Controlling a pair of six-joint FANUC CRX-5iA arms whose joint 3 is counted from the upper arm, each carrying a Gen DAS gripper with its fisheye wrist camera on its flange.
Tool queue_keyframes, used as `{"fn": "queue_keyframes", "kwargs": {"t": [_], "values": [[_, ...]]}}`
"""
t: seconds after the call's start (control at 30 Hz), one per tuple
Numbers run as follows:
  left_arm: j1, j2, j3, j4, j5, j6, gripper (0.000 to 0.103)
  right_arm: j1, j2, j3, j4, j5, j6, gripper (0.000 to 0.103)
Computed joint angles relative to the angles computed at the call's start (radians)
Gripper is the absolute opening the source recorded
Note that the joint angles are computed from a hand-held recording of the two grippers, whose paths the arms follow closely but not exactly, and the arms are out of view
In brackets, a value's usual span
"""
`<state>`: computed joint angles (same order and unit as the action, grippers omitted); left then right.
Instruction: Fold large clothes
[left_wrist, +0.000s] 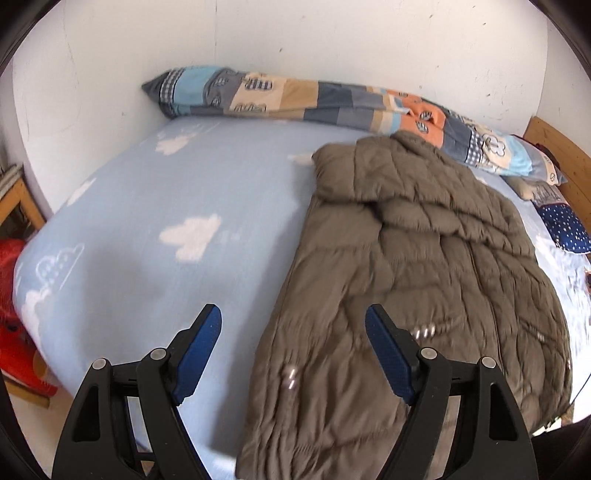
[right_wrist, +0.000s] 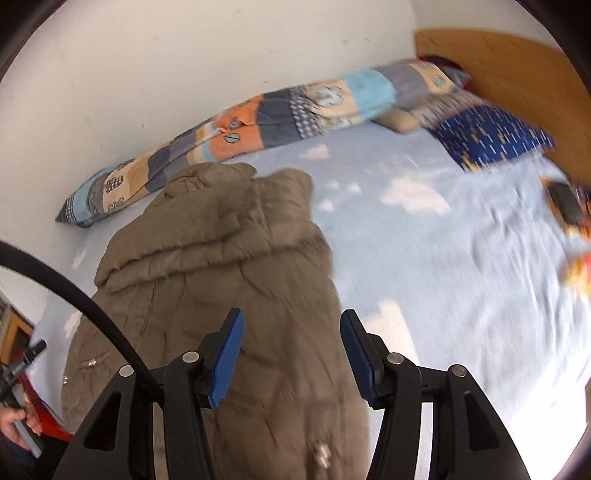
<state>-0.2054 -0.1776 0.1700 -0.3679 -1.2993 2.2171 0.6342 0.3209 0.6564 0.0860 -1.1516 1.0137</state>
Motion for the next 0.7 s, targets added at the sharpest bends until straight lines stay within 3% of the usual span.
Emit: {"fn": "queue_keyframes", "kwargs": {"t": [0.17,0.33,0.47,0.7], "values": [[0.146,-0.065,-0.124,0.213,0.049,-0.059,0.084,-0.057,-0.107,-0.131,-0.131,0.010,-0.054,0.064],[0.269,-0.085,-0.252,0.432,0.068,-0.151,0.084,-0.063,-0.114,-0.147,-0.158,-0.020,-0.061,0.064],[0.314,-0.101,-0.314,0.525,0.078,-0.193,0.084,-0.061,-0.114,-0.151,-0.162,-0.023,-0.060,0.071],[0.336,-0.109,-0.392,0.654,0.094,-0.265,0.082,-0.073,-0.122,-0.170,-0.187,-0.039,-0.065,0.071]]}}
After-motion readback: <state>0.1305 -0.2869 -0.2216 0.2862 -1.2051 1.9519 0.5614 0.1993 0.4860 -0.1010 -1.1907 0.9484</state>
